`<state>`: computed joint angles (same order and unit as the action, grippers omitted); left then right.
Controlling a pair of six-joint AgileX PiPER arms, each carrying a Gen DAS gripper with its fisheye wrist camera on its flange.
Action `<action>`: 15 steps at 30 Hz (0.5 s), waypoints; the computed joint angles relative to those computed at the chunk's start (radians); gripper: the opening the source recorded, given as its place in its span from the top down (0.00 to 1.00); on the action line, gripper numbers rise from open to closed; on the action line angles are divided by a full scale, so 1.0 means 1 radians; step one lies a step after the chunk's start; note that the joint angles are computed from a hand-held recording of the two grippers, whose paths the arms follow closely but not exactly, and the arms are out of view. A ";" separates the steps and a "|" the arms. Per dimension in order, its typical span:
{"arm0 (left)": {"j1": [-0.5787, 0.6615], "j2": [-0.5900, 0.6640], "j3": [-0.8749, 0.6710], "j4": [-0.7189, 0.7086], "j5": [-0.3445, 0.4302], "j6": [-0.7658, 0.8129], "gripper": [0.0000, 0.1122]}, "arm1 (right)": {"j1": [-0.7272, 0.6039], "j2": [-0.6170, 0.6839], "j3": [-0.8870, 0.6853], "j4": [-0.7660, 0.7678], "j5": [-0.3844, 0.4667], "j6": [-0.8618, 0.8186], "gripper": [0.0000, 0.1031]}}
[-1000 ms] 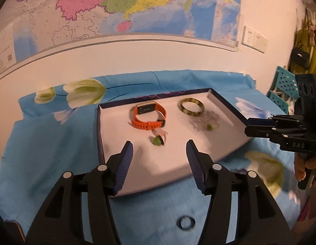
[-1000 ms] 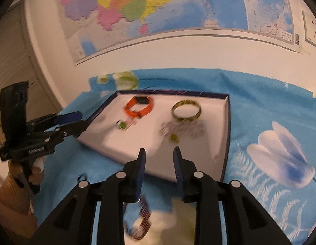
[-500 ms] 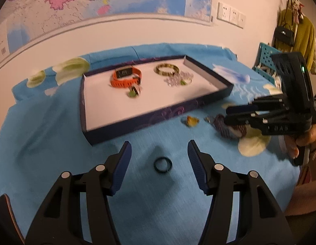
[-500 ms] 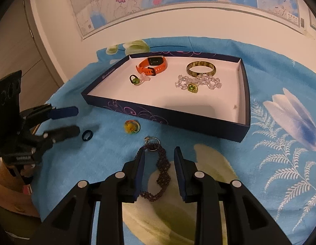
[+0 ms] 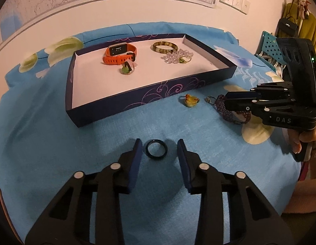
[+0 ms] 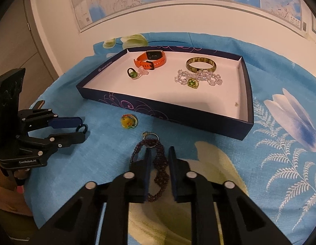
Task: Organize jewelry
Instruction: 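Grasp the black ring with the left tool while the right tool grasps the purple beaded bracelet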
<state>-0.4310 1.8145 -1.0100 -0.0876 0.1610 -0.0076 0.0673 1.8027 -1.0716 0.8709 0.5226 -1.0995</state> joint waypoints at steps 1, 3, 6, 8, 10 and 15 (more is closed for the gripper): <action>-0.002 0.000 0.002 0.023 -0.002 -0.024 0.72 | -0.001 0.000 0.000 -0.001 0.000 0.000 0.87; -0.003 -0.002 0.003 0.062 -0.002 -0.070 0.76 | 0.001 -0.001 0.001 -0.005 -0.006 0.005 0.90; 0.001 -0.006 0.010 0.055 -0.007 -0.072 0.80 | 0.000 -0.002 0.000 -0.005 -0.002 0.000 0.92; 0.003 -0.009 0.015 0.028 -0.012 -0.053 0.80 | 0.002 -0.007 0.006 0.000 -0.006 -0.009 0.93; -0.004 -0.013 0.021 0.113 -0.017 -0.139 0.80 | 0.004 -0.020 0.020 0.020 -0.019 -0.030 0.93; -0.009 -0.027 0.035 0.109 -0.029 -0.141 0.80 | -0.012 -0.043 0.037 0.085 0.000 -0.084 0.93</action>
<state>-0.4400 1.7878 -0.9750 0.0210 0.1322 -0.1488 0.0556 1.7598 -1.0347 0.9562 0.5223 -1.1835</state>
